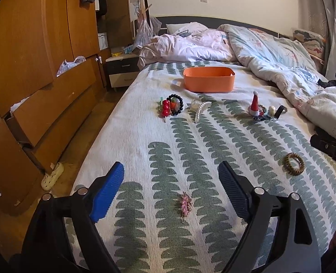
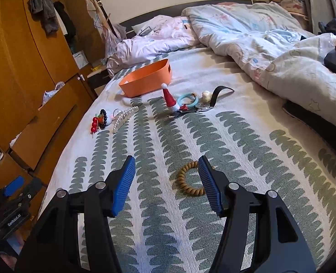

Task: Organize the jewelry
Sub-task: 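Move both tools back toward the pink brooch and wooden bead bracelet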

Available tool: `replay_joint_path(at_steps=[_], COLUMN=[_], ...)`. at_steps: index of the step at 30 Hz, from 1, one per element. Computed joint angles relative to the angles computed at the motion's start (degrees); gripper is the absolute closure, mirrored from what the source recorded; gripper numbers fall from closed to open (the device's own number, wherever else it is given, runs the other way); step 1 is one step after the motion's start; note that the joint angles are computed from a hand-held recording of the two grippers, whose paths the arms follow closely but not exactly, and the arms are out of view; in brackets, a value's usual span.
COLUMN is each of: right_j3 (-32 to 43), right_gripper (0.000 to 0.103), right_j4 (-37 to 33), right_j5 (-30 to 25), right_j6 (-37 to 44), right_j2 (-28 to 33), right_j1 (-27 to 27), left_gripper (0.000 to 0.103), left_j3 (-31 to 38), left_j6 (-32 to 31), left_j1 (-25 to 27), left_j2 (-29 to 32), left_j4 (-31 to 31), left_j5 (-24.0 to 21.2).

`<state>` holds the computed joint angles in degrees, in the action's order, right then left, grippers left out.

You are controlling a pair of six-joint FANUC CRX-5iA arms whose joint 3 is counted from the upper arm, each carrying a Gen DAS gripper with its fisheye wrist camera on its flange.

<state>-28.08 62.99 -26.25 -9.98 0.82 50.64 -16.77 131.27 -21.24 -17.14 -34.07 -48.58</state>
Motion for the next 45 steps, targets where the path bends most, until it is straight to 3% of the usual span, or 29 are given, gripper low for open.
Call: replay_joint_path(at_steps=[4, 7, 16, 33, 39, 41, 45], right_j3=[0.9, 3.2, 9.5, 13.9, 13.7, 13.5, 13.0], right_gripper=[0.042, 0.042, 0.04, 0.036, 0.036, 0.038, 0.048], right_j4=[-2.8, -9.4, -20.3, -24.0, -24.9, -25.2, -25.9], right_j5=[-1.6, -3.6, -10.2, -13.9, -12.8, -12.4, -11.5], right_j6=[2.4, 8.1, 18.5, 22.4, 22.5, 22.4, 22.4], right_j2=[0.6, 2.1, 8.3, 12.7, 12.4, 12.1, 11.4], right_j1=[0.5, 1.1, 1.4, 1.0, 0.7, 0.5, 0.4], left_gripper=[0.013, 0.013, 0.013, 0.013, 0.013, 0.013, 0.023], left_j3=[0.5, 1.3, 0.2, -0.6, 0.4, 0.0, -0.4], left_j6=[-0.2, -0.4, -5.2, -12.2, -10.8, -11.1, -11.7], left_j1=[0.3, 0.0, 3.4, 10.1, 8.6, 8.8, 8.6], left_j2=[1.4, 3.7, 7.5, 11.5, 12.3, 11.9, 11.2], left_j4=[0.4, 0.0, 5.8, 15.6, 13.2, 13.5, 13.7], left_j5=[-1.2, -2.7, -1.0, -0.5, -1.8, -1.6, -1.4])
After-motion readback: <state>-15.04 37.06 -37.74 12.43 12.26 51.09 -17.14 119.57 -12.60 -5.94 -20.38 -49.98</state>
